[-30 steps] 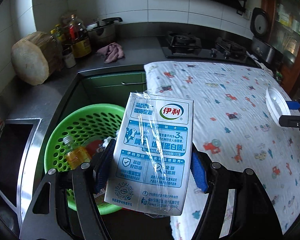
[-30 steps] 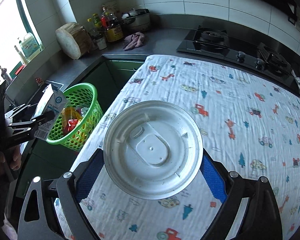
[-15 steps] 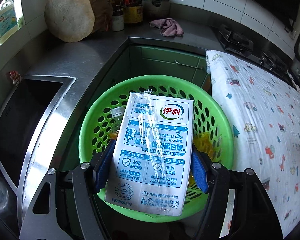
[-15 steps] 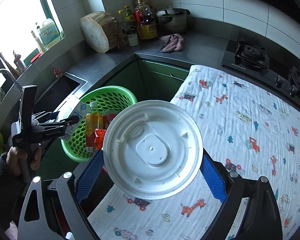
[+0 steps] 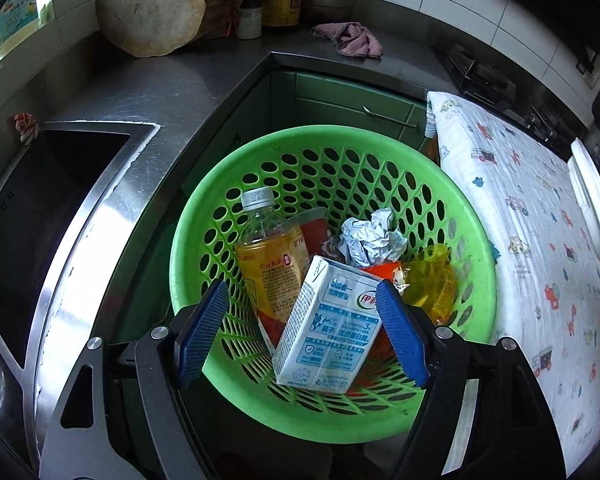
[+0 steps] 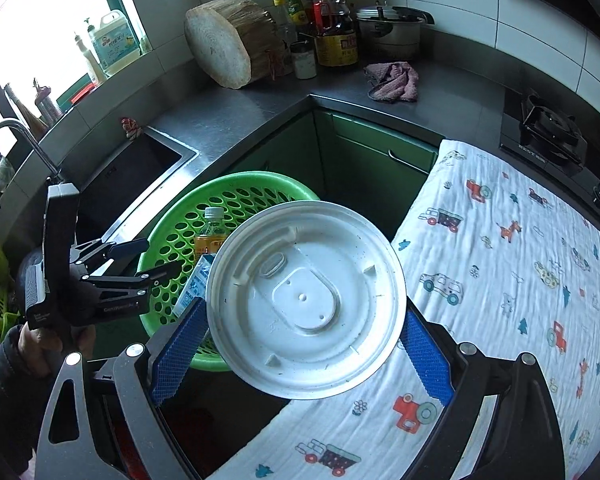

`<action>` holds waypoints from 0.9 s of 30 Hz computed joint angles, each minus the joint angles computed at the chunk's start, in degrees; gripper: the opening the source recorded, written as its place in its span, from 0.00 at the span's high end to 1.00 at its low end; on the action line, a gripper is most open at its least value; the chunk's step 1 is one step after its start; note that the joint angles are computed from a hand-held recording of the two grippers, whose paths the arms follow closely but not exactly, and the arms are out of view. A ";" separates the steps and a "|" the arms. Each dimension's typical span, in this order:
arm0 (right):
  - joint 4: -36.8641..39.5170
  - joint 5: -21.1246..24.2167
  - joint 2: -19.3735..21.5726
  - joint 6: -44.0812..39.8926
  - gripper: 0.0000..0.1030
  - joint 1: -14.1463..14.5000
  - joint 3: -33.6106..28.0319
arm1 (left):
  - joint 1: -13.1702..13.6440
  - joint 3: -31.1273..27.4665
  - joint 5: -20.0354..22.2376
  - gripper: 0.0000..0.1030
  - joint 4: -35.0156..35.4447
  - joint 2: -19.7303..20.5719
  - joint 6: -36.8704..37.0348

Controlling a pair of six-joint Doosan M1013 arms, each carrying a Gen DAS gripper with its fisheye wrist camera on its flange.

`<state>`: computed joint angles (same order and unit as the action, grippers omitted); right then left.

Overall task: Collect trash
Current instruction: 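Carry the white lid over the green basket and open right tool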

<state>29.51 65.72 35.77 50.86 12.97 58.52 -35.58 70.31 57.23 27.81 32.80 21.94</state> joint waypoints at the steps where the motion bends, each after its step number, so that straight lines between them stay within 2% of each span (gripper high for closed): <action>1: -0.32 0.06 0.33 0.18 0.13 0.33 -0.38 | -0.05 0.48 -0.16 0.26 0.27 -0.34 -0.57; 15: -2.32 2.47 4.78 3.48 0.12 4.80 -5.77 | -1.12 5.28 -0.63 0.20 3.88 -4.13 -5.26; 27: -0.64 2.25 4.59 2.79 0.11 4.97 -5.44 | -1.72 5.93 0.11 0.15 4.91 -4.88 -6.19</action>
